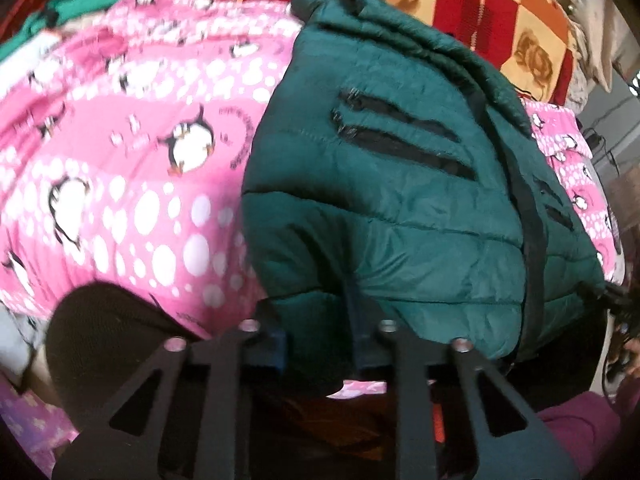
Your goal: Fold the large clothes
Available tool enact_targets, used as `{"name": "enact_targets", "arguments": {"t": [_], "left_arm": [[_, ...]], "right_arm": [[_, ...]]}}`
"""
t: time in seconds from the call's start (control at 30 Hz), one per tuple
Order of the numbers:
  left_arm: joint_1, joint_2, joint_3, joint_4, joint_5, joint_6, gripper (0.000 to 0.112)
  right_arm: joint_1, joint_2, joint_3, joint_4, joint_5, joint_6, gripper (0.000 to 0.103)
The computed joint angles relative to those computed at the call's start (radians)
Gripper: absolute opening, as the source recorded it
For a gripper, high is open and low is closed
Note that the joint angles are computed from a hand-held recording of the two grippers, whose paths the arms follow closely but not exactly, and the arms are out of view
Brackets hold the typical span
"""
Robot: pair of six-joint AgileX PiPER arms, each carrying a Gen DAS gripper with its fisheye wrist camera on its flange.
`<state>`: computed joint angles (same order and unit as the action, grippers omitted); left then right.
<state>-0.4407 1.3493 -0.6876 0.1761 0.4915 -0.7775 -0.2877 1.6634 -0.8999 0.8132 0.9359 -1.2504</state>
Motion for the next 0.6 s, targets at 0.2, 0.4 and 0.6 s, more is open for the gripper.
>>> {"name": "enact_targets", "arguments": {"t": [0.2, 0.4, 0.6], "left_arm": [[-0.016, -0.069, -0.036, 0.072, 0.027, -0.06, 0.011], [0.006, -0.104, -0.071, 0.102, 0.035, -0.073, 0.011], [0.026, -0.086, -0.134, 0.138, 0.034, -0.091, 0.011]], "right_arm": [[-0.042, -0.013, -0.045, 0.085, 0.103, -0.019, 0.024], [-0.082, 0.0, -0.093, 0.131, 0.167, -0.029, 0.024], [-0.08, 0.002, -0.15, 0.17, 0.165, -0.006, 0.024]]}}
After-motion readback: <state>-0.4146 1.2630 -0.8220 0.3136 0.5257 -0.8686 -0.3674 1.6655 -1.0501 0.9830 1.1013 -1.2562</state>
